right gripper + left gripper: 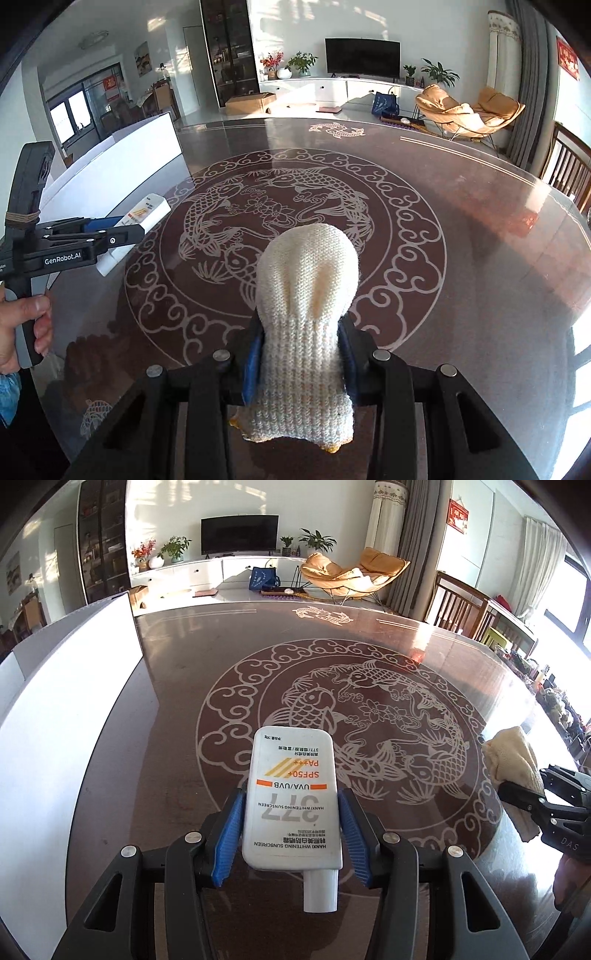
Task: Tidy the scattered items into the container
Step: 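Carry the sunscreen bottle and glove over the white-walled box with both tools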
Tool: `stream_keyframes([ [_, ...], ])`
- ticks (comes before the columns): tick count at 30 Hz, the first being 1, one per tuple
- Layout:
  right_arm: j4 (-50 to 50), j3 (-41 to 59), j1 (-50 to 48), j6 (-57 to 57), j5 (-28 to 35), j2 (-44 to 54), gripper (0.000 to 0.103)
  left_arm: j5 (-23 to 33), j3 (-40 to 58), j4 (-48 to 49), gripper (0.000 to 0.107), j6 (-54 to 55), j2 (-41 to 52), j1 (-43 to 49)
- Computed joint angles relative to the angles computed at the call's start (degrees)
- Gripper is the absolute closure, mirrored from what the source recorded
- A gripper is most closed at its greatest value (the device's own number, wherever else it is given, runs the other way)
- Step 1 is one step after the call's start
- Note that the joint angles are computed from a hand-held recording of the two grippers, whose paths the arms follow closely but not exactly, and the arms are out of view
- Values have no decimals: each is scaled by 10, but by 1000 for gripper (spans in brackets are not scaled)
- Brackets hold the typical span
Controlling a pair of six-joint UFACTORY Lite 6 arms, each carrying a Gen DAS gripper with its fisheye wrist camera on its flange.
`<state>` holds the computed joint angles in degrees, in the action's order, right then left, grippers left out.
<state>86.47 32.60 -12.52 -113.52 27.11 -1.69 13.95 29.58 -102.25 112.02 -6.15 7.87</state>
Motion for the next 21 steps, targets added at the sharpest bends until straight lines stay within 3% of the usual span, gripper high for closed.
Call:
stream_keyframes([
  [3, -21, -25, -3, 30, 14, -37, 67, -23, -36, 53, 56, -59, -74, -19],
  [9, -60, -56, 35, 85, 2, -98, 67, -30, -80, 313, 56, -317, -196, -19],
  [12, -75, -67, 71, 120, -13, -125, 67, -4, -85, 426, 56, -422, -240, 2],
  [14, -89, -71, 99, 149, -24, -139, 67, 45, -68, 443, 56, -429, -249, 42],
  [18, -143, -36, 195, 251, -57, -146, 67, 224, 10, 427, 56, -378, -214, 208],
  [21, -207, 38, 287, 359, -82, -121, 67, 329, 110, 444, 56, -358, -152, 330],
])
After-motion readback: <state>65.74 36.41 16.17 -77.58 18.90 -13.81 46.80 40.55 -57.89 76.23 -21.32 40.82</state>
